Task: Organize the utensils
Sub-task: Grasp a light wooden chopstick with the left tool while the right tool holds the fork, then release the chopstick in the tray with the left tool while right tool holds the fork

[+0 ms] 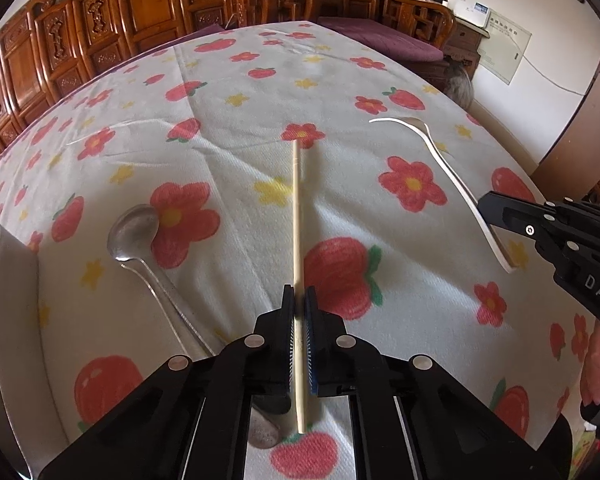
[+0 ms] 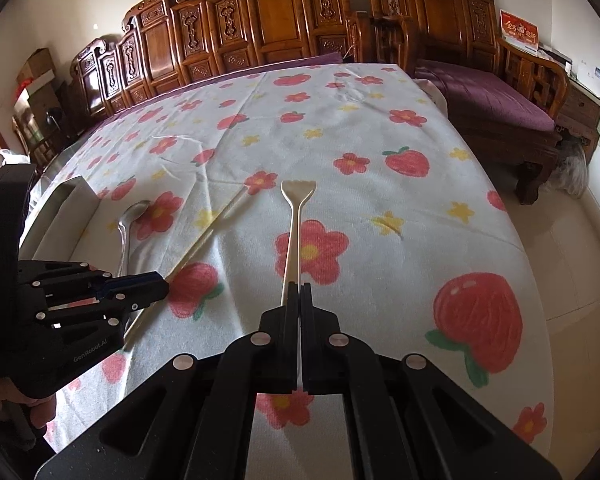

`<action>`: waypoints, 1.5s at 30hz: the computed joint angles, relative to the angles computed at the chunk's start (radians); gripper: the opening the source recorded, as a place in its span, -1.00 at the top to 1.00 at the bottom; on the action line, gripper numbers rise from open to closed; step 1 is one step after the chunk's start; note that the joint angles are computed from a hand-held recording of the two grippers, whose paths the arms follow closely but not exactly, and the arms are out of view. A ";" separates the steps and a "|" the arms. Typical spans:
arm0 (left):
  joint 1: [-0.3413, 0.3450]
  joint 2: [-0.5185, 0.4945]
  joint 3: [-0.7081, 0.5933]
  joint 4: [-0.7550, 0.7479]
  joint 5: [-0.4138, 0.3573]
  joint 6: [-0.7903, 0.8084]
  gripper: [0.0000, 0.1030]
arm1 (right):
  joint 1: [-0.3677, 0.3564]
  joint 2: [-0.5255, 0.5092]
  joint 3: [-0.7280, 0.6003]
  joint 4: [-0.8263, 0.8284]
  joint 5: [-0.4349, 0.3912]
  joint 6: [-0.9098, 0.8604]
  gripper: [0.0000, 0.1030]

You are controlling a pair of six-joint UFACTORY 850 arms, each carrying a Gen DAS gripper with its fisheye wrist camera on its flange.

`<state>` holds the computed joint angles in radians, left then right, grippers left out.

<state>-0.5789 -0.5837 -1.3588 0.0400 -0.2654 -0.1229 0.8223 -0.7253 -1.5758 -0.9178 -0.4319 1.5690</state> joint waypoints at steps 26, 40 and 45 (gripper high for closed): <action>0.105 0.359 0.249 0.020 0.087 0.025 0.92 | 0.114 -0.062 -0.287 0.104 -0.143 -0.220 0.96; 0.212 0.453 0.324 -0.055 0.085 0.130 0.92 | 0.155 -0.199 -0.549 0.210 -0.208 -0.397 0.96; 0.244 0.456 0.336 -0.086 0.078 0.172 0.91 | 0.163 -0.256 -0.646 0.257 -0.228 -0.459 0.96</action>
<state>-0.3351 -0.1273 -1.0229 -0.0463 -0.1871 0.0495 0.9848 -0.9810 -2.2214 -0.6613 -0.6599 1.1100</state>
